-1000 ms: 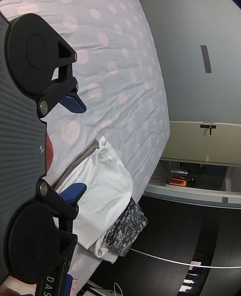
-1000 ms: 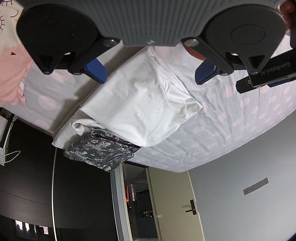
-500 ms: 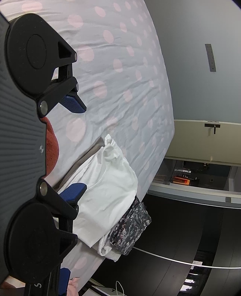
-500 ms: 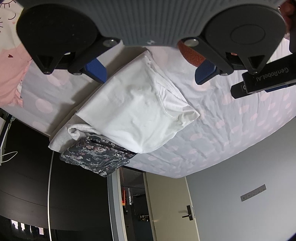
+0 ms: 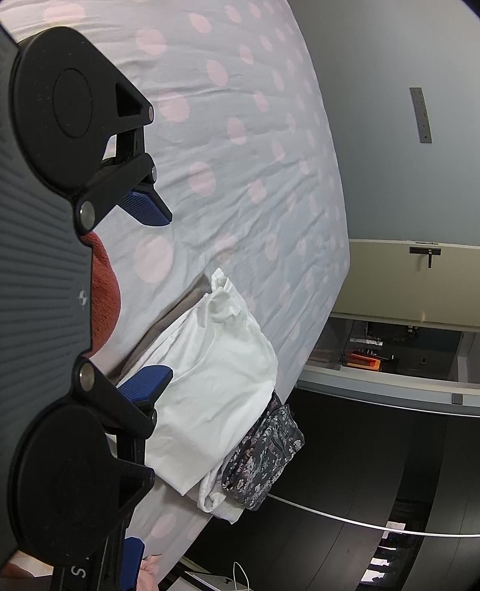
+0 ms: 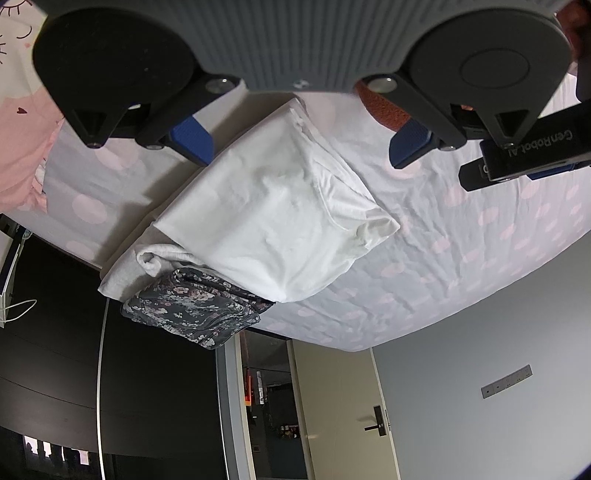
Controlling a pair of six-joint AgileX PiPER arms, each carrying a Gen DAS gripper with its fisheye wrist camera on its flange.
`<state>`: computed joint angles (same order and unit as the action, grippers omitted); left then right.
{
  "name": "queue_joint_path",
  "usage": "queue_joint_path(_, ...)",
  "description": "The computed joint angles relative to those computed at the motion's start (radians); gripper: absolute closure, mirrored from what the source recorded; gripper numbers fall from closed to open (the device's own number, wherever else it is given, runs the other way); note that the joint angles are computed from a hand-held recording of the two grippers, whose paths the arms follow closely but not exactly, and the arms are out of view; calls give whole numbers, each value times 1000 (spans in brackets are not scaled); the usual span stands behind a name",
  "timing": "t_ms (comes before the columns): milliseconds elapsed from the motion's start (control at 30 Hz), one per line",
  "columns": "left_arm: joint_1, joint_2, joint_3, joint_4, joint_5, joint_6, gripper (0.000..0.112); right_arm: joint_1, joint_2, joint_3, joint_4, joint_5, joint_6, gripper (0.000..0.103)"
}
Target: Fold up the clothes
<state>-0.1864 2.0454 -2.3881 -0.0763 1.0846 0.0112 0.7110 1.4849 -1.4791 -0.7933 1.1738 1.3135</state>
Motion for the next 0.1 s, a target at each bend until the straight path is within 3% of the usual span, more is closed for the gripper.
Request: queue_joint_path(100,-2,5,-8,5,5,-2,30,-4,-2,5,5,-5,3,1)
